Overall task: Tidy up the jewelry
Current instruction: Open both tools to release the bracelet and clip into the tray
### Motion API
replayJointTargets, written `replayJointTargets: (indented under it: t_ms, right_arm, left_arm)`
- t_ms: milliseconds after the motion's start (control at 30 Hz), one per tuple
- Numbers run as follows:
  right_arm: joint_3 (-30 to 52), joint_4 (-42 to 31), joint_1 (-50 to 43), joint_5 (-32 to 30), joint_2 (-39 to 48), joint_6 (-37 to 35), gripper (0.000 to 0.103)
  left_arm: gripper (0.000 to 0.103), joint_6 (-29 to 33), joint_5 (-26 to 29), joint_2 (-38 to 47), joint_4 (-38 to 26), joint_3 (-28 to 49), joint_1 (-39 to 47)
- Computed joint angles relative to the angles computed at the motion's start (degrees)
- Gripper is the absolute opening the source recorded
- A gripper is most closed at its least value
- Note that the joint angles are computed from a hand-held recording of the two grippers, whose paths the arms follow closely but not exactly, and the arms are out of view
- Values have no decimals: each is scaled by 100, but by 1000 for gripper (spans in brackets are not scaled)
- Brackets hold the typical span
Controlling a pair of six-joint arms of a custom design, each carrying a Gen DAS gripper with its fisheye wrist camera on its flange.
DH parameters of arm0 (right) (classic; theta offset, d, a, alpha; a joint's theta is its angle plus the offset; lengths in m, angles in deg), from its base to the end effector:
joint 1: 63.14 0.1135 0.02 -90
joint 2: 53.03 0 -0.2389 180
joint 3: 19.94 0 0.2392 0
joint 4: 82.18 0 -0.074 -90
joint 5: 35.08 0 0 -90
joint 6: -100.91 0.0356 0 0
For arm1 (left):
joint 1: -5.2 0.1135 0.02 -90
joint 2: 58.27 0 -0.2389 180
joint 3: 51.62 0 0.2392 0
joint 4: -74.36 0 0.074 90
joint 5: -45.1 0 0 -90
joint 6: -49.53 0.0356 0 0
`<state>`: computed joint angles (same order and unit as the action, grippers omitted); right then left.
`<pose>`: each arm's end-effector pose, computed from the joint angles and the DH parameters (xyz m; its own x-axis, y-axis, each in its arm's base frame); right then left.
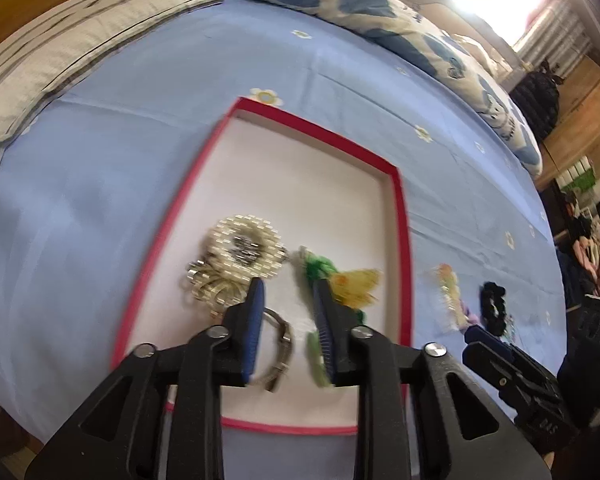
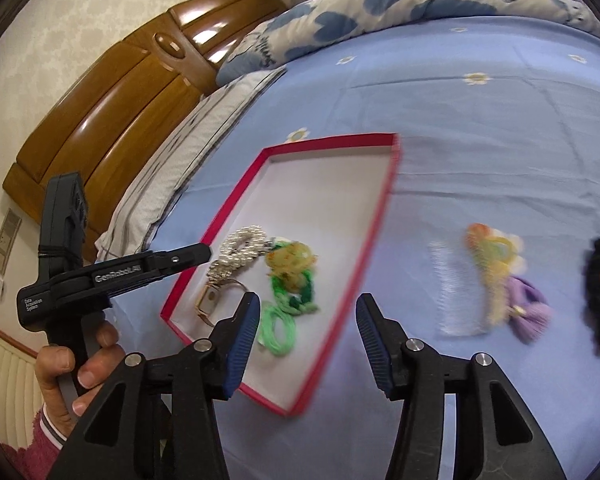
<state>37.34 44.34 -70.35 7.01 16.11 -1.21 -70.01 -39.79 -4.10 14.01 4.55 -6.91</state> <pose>0.2115 -0.0001 0.1986 -0.8347 -0.0363 -0.5495 -0.4074 0.7121 0.5718 0.1720 -0.0402 0.2224 -0.8497 -0.3199 -0.4191 -0.1888 0.9268 -0.3247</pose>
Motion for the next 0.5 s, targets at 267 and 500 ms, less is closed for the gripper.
replayJointTargets:
  t_ms: [267,500]
  right_arm:
    - [261,-1165,-1756,-302,323,-1547,52]
    - [605,-1824,-3087,-350,1026,-2692,52]
  left_arm:
    - [31,-727,-549,173,-12,277,-1373]
    - [31,-1107,-784,512,57,524,-2163]
